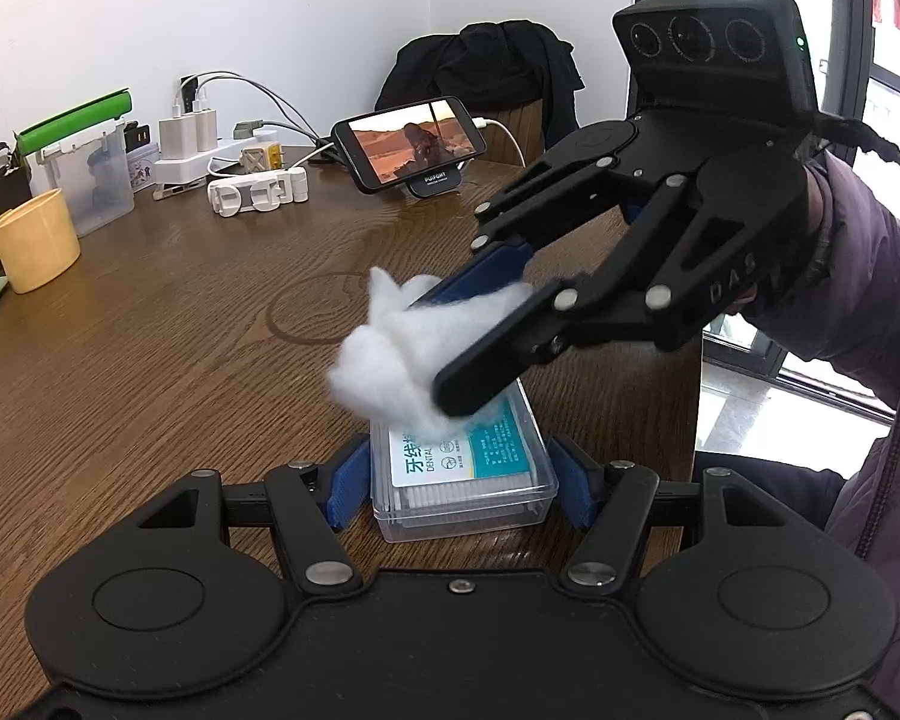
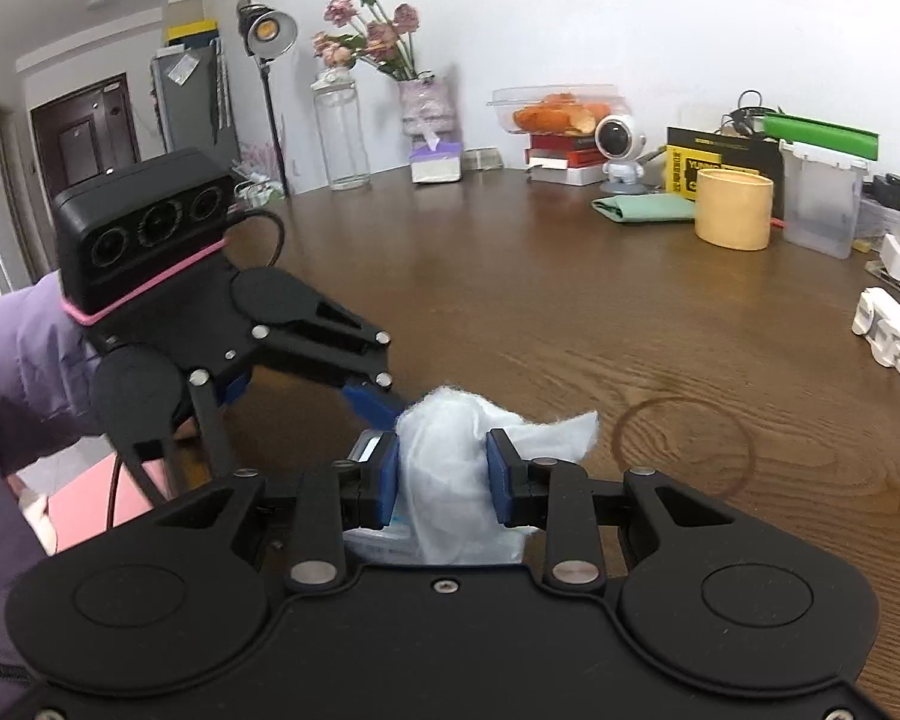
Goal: Clean container
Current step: 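Keep rubbing the tissue over the box lid with the right gripper while left holds it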
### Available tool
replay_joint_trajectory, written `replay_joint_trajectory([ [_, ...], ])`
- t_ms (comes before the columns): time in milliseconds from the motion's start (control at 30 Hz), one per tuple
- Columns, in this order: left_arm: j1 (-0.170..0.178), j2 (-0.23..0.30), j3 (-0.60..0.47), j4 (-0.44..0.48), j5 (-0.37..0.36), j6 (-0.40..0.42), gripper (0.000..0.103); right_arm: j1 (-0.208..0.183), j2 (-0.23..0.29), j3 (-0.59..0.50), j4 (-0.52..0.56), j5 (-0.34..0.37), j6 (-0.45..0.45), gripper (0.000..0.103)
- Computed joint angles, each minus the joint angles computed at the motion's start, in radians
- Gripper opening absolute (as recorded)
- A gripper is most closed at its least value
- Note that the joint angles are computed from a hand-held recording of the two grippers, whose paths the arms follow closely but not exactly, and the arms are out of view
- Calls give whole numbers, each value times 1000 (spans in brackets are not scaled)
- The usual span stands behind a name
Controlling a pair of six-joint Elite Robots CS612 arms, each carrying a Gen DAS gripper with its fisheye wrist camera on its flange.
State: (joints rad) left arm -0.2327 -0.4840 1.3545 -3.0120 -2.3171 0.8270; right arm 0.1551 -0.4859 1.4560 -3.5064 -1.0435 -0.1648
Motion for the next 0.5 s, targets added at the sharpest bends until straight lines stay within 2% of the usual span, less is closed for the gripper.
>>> replay_joint_trajectory([
  [200,0,0,0,-1,0,-1,63,9,6,-15,35,81,-51,32],
  [333,-1,0,1,-2,0,-2,63,3,-3,0,36,72,-57,32],
  [500,0,0,1,-1,-1,-1,63,1,-5,7,5,-3,-11,32],
])
